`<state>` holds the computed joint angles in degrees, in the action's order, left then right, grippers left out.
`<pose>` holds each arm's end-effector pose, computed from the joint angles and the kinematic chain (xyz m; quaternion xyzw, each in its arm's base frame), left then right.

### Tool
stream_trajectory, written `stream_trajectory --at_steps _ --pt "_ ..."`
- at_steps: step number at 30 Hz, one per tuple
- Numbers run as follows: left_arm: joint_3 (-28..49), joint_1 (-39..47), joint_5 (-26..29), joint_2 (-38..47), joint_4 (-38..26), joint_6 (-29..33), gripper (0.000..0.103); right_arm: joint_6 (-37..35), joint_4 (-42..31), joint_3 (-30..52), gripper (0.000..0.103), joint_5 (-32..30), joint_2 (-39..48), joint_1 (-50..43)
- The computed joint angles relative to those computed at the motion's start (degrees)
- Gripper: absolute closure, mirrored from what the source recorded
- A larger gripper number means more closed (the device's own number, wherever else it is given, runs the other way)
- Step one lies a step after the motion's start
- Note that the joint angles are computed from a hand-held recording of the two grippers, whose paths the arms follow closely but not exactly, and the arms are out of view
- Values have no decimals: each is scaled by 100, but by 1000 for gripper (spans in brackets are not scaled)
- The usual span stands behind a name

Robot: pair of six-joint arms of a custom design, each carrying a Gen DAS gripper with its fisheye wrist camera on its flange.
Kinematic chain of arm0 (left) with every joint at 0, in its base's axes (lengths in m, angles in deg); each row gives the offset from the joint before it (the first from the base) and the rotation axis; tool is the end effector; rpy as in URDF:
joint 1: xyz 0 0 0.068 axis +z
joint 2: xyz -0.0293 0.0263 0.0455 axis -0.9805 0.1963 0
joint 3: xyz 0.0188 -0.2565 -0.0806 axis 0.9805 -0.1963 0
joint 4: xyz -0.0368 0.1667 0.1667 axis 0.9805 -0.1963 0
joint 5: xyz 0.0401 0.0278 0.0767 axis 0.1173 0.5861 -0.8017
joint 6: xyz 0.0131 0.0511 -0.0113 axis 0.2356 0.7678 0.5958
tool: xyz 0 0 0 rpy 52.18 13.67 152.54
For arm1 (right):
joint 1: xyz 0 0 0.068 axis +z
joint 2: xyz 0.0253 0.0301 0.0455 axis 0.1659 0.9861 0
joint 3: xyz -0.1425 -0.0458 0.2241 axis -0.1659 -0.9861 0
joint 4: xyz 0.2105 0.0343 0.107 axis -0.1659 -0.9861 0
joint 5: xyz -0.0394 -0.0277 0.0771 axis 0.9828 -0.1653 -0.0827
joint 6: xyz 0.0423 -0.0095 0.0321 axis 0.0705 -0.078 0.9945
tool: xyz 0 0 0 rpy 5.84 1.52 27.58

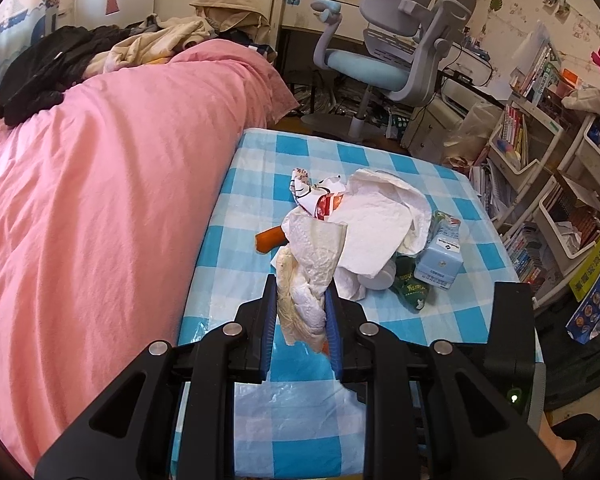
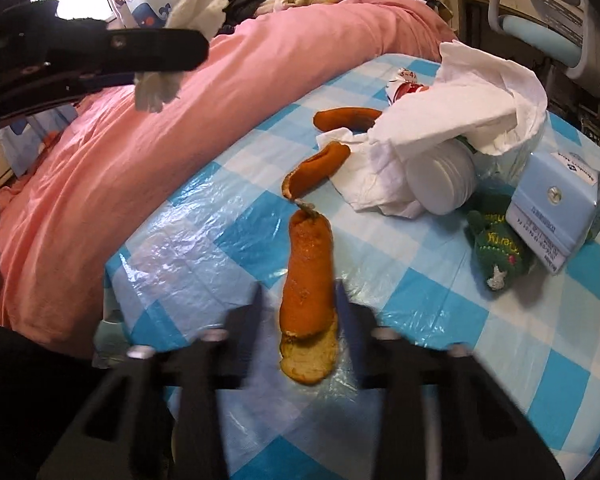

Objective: Collect trash
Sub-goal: 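Carry the scrap over the yellow basin and open the right gripper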

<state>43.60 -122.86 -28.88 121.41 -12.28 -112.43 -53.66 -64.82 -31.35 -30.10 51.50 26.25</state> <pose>0.2539 -0.2262 0.1640 -0.0563 0.9288 -0.0671 0.3601 0.2761 0.0993 0.0761 -0.3219 0.8908 0.2220 0.2317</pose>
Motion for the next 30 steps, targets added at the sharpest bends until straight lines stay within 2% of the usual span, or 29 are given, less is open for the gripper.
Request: stream_trajectory --at_steps 3,7,13,16,18,19,21,27,30 --pt "-37 -9 1 -84 20 14 83 -170 -227 -31 84 -125 -108 -61" --pt "-181 -20 -1 -256 80 -9 83 -595 -701 -379 84 -384 -688 -39" --pt "-236 -11 22 -349 77 -19 83 -1584 -1940 -1015 84 -760 -1788 184" --pt "-252 0 46 -354 70 -21 83 -2027 -2521 -1147 84 -675 -1833 428" --pt "-235 0 52 -322 62 -22 83 -2071 -2541 -1376 79 -423 -1907 599" --pt "-233 -2 52 -310 58 -24 83 -2092 -2527 -1434 71 -425 -1892 534" --pt "-228 -17 50 -265 34 -47 83 -2203 -2523 -1541 60 -495 -1943 225" --pt "-351 -178 136 -81 50 -218 83 -2401 -2884 -1325 55 -1238 -2146 -1402" --pt "-395 -481 126 62 -4 -395 83 -2081 -2631 -1286 54 -1478 -2226 -1988"
